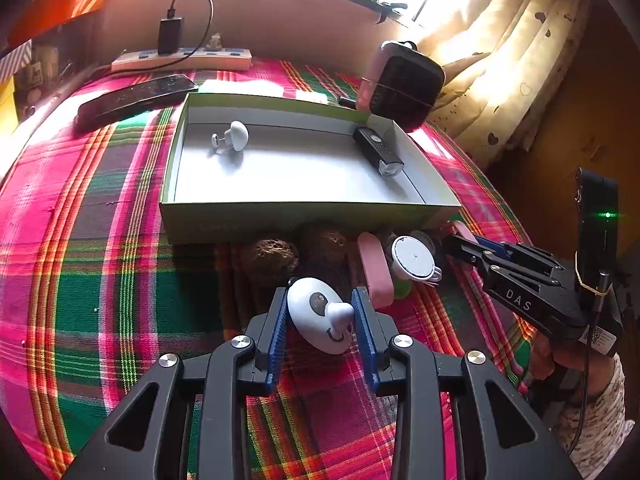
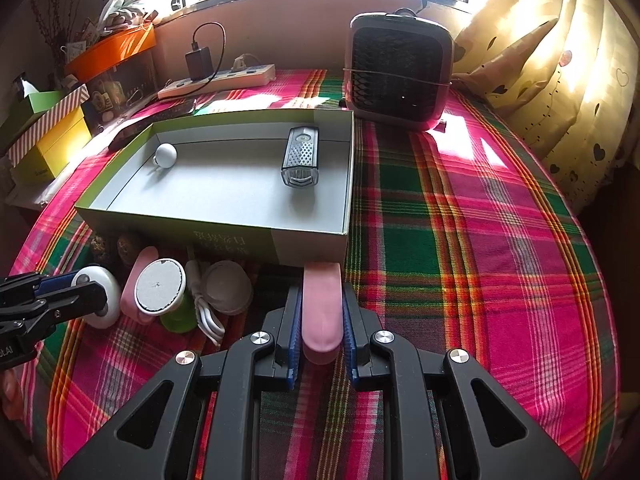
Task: Organize objects
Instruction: 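Lift both items over the tray rim and lower them inside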
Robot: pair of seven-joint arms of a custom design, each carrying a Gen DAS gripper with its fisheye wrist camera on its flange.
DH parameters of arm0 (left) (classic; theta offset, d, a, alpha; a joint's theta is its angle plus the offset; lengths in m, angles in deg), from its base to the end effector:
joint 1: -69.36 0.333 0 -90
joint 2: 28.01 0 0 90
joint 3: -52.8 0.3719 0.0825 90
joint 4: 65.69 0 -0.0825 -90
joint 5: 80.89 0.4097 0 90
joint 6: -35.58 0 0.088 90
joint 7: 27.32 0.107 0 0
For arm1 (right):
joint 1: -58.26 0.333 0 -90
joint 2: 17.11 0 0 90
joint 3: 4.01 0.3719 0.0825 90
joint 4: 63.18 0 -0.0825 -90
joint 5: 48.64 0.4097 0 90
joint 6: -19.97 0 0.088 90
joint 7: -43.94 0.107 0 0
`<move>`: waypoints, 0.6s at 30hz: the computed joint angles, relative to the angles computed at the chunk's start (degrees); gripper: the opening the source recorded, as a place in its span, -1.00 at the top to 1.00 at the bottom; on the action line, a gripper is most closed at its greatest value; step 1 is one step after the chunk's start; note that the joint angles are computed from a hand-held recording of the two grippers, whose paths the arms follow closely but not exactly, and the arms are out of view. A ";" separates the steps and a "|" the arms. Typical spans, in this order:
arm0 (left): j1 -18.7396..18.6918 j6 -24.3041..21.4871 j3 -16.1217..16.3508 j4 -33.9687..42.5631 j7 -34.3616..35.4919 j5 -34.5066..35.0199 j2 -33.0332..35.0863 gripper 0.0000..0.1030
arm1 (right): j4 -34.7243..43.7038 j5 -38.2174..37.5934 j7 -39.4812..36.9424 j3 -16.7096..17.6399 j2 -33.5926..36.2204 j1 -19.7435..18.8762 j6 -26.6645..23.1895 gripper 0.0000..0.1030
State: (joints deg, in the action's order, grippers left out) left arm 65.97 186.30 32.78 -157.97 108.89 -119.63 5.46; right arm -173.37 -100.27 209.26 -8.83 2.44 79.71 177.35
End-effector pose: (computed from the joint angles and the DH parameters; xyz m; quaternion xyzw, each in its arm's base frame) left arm 0.7357 -0.2460 0.3793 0.4399 -0.8203 0.3655 0.0013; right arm 0.6484 0.2317 0.3916 -0.5767 0.7413 -0.2670 0.2158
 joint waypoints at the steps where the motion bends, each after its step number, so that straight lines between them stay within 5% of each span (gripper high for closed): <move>1: 0.25 0.24 -0.29 -0.23 0.54 -0.28 -0.24 0.43 | 0.04 -0.34 0.23 -0.15 -0.15 0.17 -0.10 0.64; 18: 0.69 1.48 -0.76 0.11 3.95 -2.76 -2.03 0.43 | 2.10 -3.43 0.65 0.68 -1.43 -0.24 0.14 0.64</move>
